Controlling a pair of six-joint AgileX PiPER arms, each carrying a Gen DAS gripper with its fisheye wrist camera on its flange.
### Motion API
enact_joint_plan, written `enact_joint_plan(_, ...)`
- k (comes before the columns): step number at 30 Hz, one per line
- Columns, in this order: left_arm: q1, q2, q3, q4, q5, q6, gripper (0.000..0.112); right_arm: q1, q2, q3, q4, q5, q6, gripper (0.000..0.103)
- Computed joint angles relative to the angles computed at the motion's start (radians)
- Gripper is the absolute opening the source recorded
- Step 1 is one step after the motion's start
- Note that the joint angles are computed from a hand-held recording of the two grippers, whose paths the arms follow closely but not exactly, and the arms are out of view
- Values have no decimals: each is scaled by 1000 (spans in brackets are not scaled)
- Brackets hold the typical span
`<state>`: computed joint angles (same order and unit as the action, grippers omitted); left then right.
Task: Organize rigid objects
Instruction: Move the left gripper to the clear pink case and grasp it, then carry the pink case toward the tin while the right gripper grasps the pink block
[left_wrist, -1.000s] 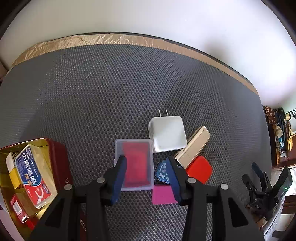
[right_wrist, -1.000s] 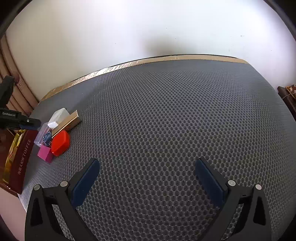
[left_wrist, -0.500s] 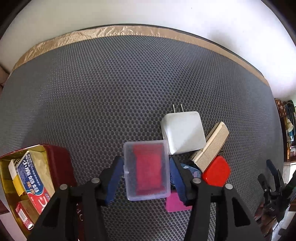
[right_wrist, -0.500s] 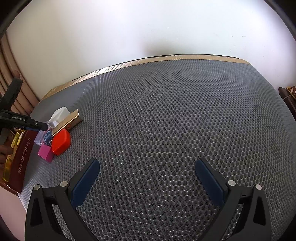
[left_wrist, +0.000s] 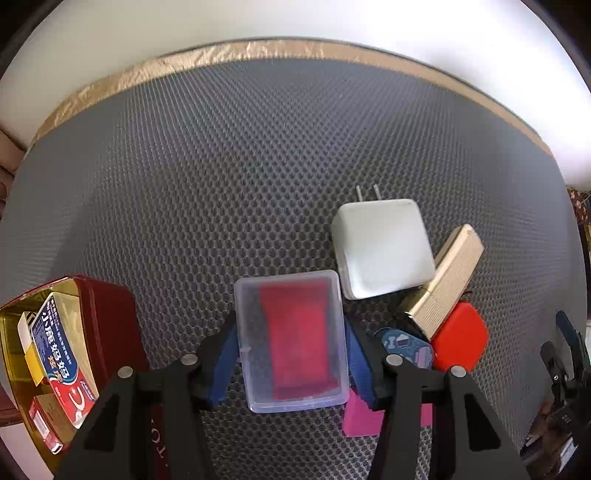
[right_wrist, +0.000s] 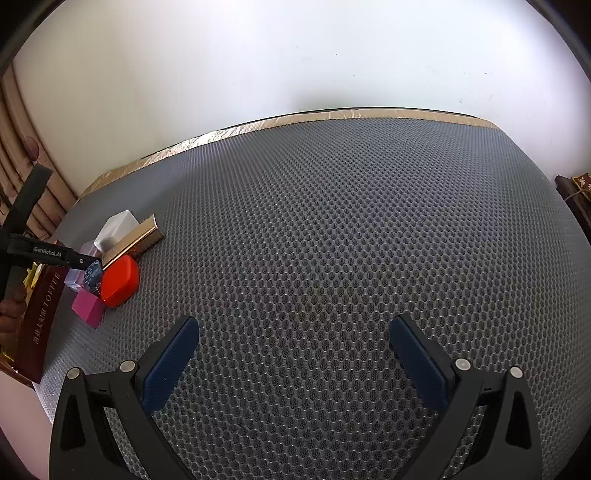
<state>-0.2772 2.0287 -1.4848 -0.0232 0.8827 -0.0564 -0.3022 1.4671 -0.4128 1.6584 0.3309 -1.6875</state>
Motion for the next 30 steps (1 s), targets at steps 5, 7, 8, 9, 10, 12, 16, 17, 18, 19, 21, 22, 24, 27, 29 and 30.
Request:
enact_joint_plan(5,21,-178,198,-79,-102,33,55,12,2,-2,5,-12,-2,103)
enact_joint_plan(7,28,-248,257,-117,-116,59,55,11,2,-2,6,-9,-4,103)
enact_joint_plan(8,45,-281,281,-148,-113,92,55,4,4,-3,2,4,-8,103)
enact_joint_plan(9,56,-325,316,-180,-114,118,55,-10,7,-3,-15,33,-11,103)
enact_joint_plan(10,71,-371,353,-212,-111,149,55,-32,10,-3,-38,81,-22,101)
enact_joint_plan(12,90,-448,411,-256,-103,185,55,-65,2,-1,-88,175,-52,92)
enact_joint_plan(16,120,-627,547,-320,-76,251,55,-11,-51,-50,-310,359,30,77)
enact_joint_plan(17,132,-668,572,-320,-64,259,55,24,-57,-74,-355,396,65,76)
enact_joint_plan(18,132,-705,625,-323,-86,267,55,83,-61,-110,-398,426,107,74)
enact_joint_plan(19,128,-735,648,-324,-81,263,55,129,-59,-140,-429,440,141,74)
enact_joint_plan(21,138,-742,680,-345,-100,280,55,248,-31,-224,-500,446,235,70)
enact_joint_plan(22,153,-759,695,-353,-95,289,55,318,-7,-270,-540,428,281,66)
enact_joint_plan(24,211,-816,730,-381,-56,334,55,417,47,-349,-620,399,353,59)
enact_joint_plan(27,296,-862,768,-413,-22,394,55,502,110,-429,-721,375,448,54)
enact_joint_plan(29,349,-883,777,-433,4,436,55,546,146,-467,-784,340,508,47)
enact_joint_plan(30,382,-888,781,-446,13,464,55,551,159,-479,-798,339,522,44)
